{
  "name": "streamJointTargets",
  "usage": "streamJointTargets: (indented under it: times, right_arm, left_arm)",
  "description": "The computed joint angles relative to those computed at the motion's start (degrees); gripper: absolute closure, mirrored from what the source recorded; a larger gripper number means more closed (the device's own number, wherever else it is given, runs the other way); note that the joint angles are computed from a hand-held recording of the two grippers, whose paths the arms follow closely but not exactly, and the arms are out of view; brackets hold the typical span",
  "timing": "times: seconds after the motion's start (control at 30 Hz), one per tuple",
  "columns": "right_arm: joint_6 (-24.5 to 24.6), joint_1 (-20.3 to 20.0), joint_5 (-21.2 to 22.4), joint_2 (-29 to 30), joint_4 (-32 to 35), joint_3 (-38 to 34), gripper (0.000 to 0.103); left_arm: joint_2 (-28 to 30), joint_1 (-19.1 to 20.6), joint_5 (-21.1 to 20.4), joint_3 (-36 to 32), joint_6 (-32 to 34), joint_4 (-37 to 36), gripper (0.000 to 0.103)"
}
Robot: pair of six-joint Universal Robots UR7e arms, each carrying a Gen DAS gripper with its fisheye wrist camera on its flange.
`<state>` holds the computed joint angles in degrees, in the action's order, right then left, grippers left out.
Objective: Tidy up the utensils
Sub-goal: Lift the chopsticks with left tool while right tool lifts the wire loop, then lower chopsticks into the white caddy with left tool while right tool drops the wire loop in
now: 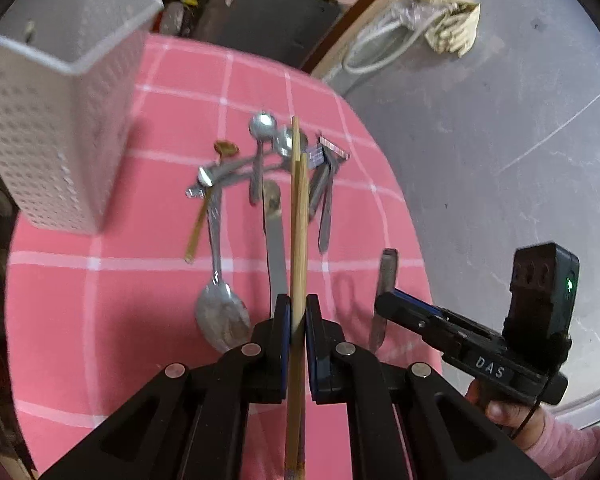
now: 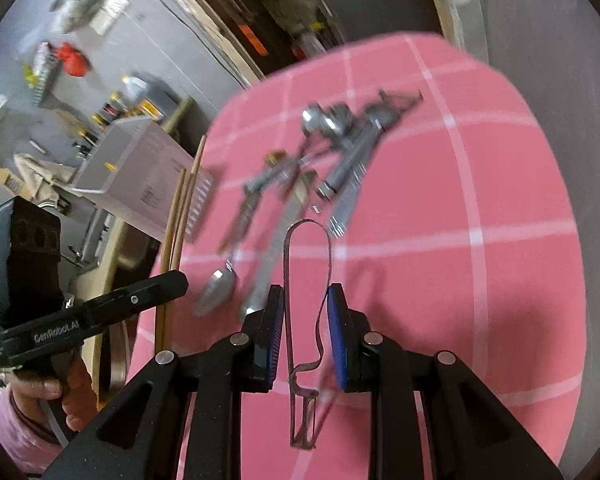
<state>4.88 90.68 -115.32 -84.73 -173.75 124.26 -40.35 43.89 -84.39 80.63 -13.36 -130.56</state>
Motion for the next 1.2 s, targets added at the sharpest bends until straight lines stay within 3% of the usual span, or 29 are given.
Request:
streamJointTargets:
  times: [0.37, 0.6, 0.77, 1.0, 1.2]
  right_arm:
    - [-10.7, 5.5, -1.5, 2.9, -10.7, -4.2, 0.084]
    - [-16.9, 9.3, -1.9, 5.2, -16.0, -8.5, 0.084]
    - [-19.3, 10.3, 1.7, 7.2, -17.2, -14.8, 0.084]
    - [-22.0, 11.3, 7.5, 13.1, -18.3, -24.1, 0.084]
    - [-23.8, 12.0, 12.4, 19.4, -18.6, -31.9, 0.084]
  left_arm:
    - [-1.2, -2.0, 6.8, -1.3, 3.0, -7.9, 0.096]
    - [-1.0, -2.4, 7.0, -4.1, 6.0, -12.8, 0.096]
    - [0.7, -2.1, 7.3, -9.5, 8.1, -14.5, 0.096]
    - [4.0, -1.6, 11.1, -17.8, 13.7, -17.1, 0.096]
    - [6.0, 0.3, 12.3, -20.5, 18.0, -26.7, 0.096]
